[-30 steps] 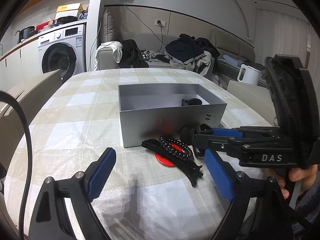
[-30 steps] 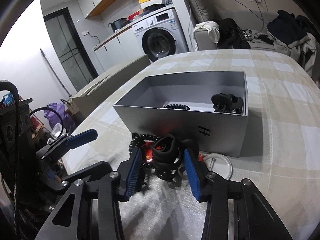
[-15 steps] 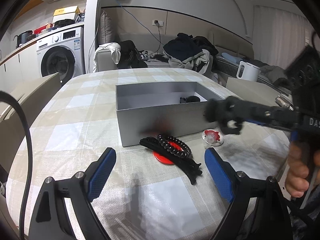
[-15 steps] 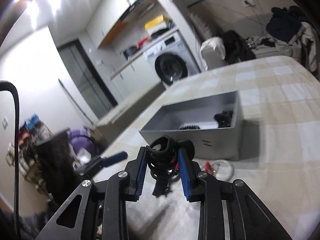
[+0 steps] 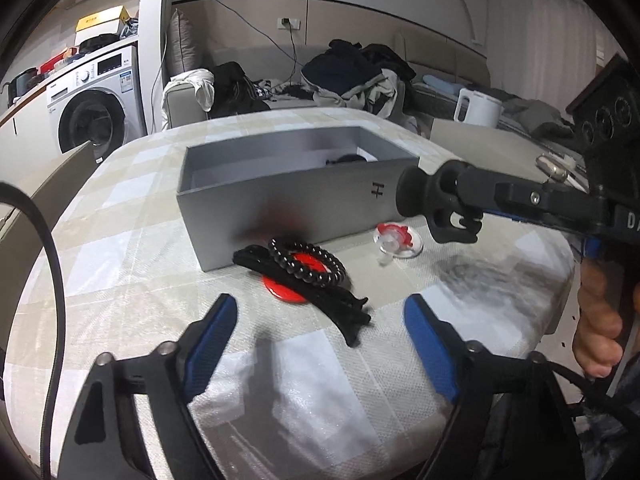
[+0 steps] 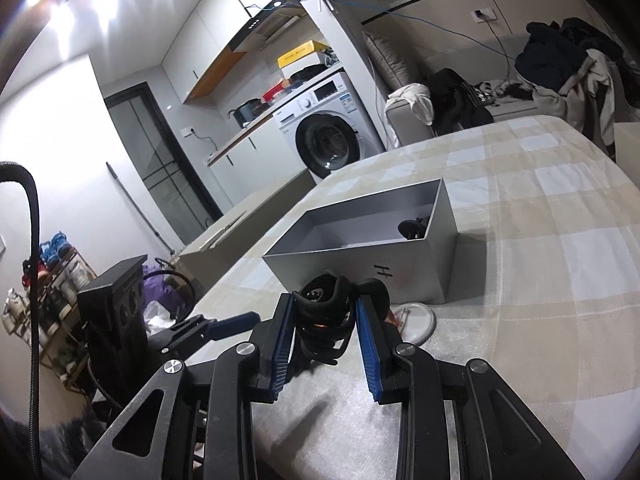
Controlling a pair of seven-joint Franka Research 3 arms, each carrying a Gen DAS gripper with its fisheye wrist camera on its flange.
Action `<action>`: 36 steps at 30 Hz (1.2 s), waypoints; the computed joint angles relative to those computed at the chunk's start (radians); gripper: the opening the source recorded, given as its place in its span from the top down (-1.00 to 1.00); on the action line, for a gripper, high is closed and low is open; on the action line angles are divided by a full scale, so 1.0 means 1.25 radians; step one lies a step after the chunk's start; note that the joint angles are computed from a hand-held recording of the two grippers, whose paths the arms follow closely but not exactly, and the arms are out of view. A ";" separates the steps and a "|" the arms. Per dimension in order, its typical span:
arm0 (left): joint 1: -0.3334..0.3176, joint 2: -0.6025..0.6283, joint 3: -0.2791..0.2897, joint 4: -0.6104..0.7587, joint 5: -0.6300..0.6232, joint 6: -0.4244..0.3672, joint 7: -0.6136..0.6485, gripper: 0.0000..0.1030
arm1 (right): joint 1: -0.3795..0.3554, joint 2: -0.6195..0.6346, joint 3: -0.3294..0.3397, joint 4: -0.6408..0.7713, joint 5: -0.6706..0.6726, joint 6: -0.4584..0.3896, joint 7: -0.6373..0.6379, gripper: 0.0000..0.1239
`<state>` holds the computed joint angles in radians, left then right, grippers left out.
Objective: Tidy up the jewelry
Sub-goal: 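Grasp the long black claw clip with the left gripper while the right holds the hair claw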
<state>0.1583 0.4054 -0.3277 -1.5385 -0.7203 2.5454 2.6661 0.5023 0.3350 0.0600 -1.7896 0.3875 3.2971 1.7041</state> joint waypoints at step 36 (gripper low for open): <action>0.006 -0.003 -0.004 0.000 0.020 -0.001 -0.050 0.62 | 0.019 -0.005 -0.020 -0.005 0.003 0.010 -0.014 0.52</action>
<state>0.1653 0.4016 -0.3328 -1.5389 -0.6959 2.5445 2.6035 0.5265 0.3282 0.0352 -1.7958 0.3911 3.3096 1.6863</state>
